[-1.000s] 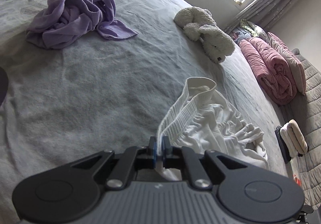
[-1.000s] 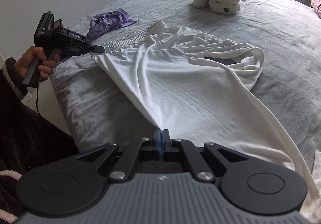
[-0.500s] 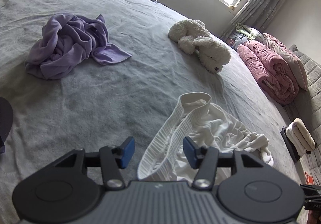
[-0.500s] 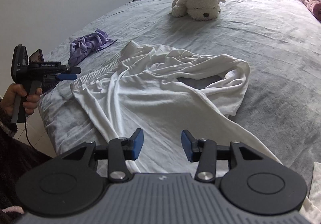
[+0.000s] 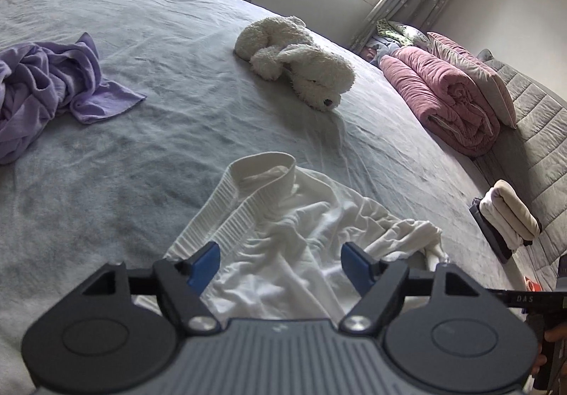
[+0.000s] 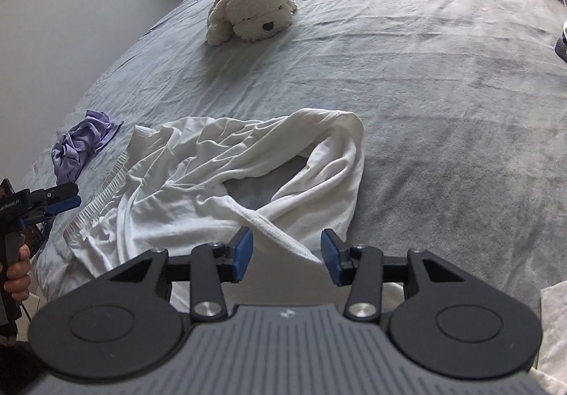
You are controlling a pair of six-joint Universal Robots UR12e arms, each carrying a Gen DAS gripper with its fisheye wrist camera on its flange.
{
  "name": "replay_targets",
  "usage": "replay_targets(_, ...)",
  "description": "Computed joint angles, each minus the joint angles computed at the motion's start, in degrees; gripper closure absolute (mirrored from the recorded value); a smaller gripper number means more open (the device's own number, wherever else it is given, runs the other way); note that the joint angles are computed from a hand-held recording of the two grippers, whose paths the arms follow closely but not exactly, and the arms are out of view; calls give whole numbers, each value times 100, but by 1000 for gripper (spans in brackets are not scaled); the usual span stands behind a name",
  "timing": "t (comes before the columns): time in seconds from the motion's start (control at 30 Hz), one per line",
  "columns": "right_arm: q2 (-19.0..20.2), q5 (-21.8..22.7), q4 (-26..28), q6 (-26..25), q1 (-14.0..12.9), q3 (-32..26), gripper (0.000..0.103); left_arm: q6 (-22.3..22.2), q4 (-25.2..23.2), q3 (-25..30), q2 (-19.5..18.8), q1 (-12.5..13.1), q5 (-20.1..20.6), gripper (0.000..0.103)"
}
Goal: Fold clothes
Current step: 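Grasp the white garment fabric with the right gripper and lift it toward the left gripper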
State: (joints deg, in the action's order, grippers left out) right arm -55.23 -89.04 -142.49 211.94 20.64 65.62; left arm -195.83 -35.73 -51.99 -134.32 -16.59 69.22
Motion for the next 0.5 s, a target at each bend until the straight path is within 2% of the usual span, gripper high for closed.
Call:
replay_targets(0.33, 210, 349, -54, 1255, -161, -166, 55, 456, -349, 436, -347, -189, -453, 27)
replay_targets(0.4, 268, 296, -37, 1375, -152, -238, 60, 468, -375, 472, -398, -207, -445, 27)
replay_targets(0.47, 328, 233, -16, 1466, -140, -319, 74, 493, -358, 491, -441, -222, -428, 27)
replay_targets(0.5, 351, 180, -13, 1464, -132, -353, 77, 528, -290, 465, -443, -225, -419, 27)
